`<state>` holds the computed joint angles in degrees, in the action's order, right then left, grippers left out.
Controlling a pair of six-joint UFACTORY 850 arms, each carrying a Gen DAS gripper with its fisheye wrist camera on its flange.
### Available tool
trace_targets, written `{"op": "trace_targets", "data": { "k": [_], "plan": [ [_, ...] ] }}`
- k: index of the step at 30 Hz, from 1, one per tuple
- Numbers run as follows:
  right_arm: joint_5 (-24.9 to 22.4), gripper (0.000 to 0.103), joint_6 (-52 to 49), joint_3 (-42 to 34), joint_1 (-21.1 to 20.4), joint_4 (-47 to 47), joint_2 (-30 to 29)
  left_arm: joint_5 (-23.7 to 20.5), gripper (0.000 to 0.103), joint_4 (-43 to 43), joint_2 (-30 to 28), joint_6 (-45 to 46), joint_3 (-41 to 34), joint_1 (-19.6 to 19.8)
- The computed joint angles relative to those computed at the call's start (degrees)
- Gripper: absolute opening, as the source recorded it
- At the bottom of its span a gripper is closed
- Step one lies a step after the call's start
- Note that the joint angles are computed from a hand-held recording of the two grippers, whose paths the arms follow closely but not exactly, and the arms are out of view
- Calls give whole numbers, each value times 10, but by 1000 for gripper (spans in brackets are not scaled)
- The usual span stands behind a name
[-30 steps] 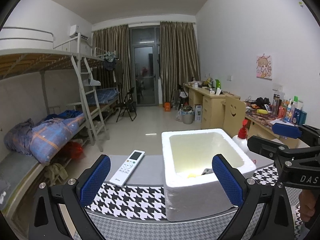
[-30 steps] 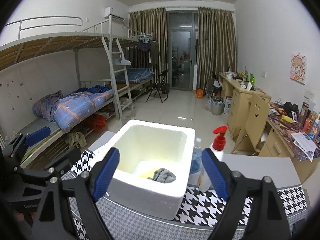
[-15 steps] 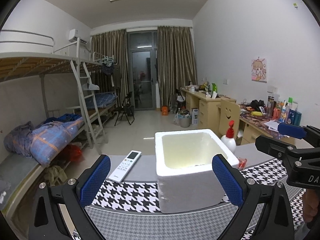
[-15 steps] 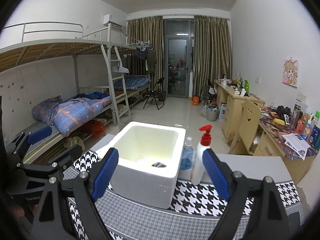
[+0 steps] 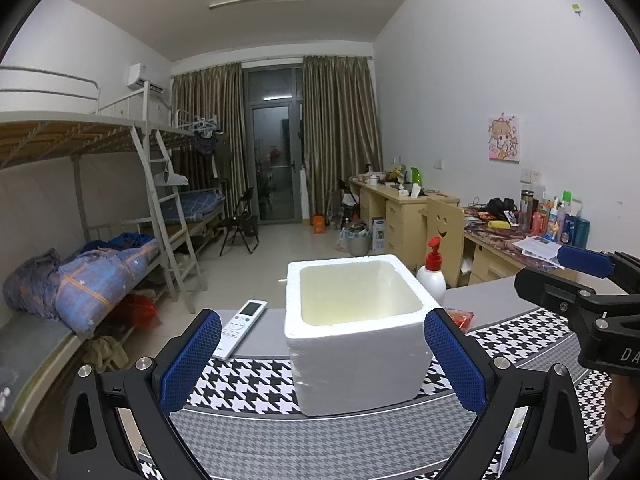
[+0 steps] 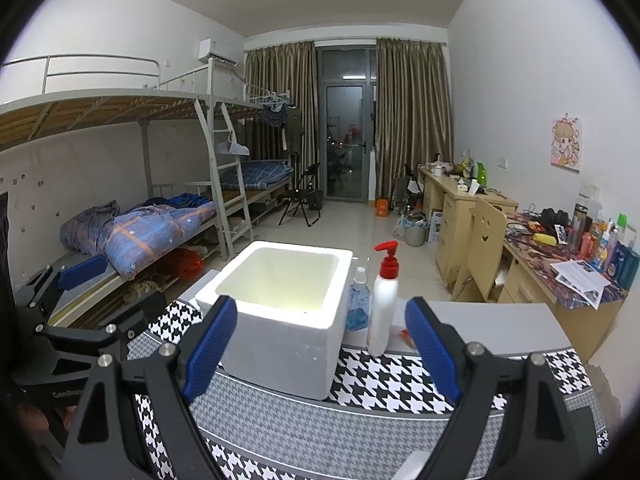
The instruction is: Organize soft objects
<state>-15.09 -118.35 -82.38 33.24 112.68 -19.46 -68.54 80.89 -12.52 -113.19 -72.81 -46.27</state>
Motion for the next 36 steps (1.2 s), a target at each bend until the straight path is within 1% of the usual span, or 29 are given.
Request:
{"op": "trace_targets", "data": {
  "k": [8,12,21,25,29,32,36],
  "plan": [
    [-7,89,-43,33,-7,51,21,8,102,6,-12,5,-9,-12],
    [-7,89,-84,47,-8,87,29,12,102,9,-15,2,-12,-19],
    [-14,89,-101,71,-19,109,43,4,102,19,-18,-13,-8,-31],
    [-16,89,-127,84,-22,134,50,17,102,21,-20,-20,-5,-34],
    [-20,89,-188,103,-25,196,61,23,102,30,-22,-27,-2,-38],
    [-22,89,-186,110,-28,199,64,39,102,30,-23,-39,2,-39],
    [-28,89,-194,126,-34,212,73,43,102,32,-25,-47,5,-43]
  ]
}}
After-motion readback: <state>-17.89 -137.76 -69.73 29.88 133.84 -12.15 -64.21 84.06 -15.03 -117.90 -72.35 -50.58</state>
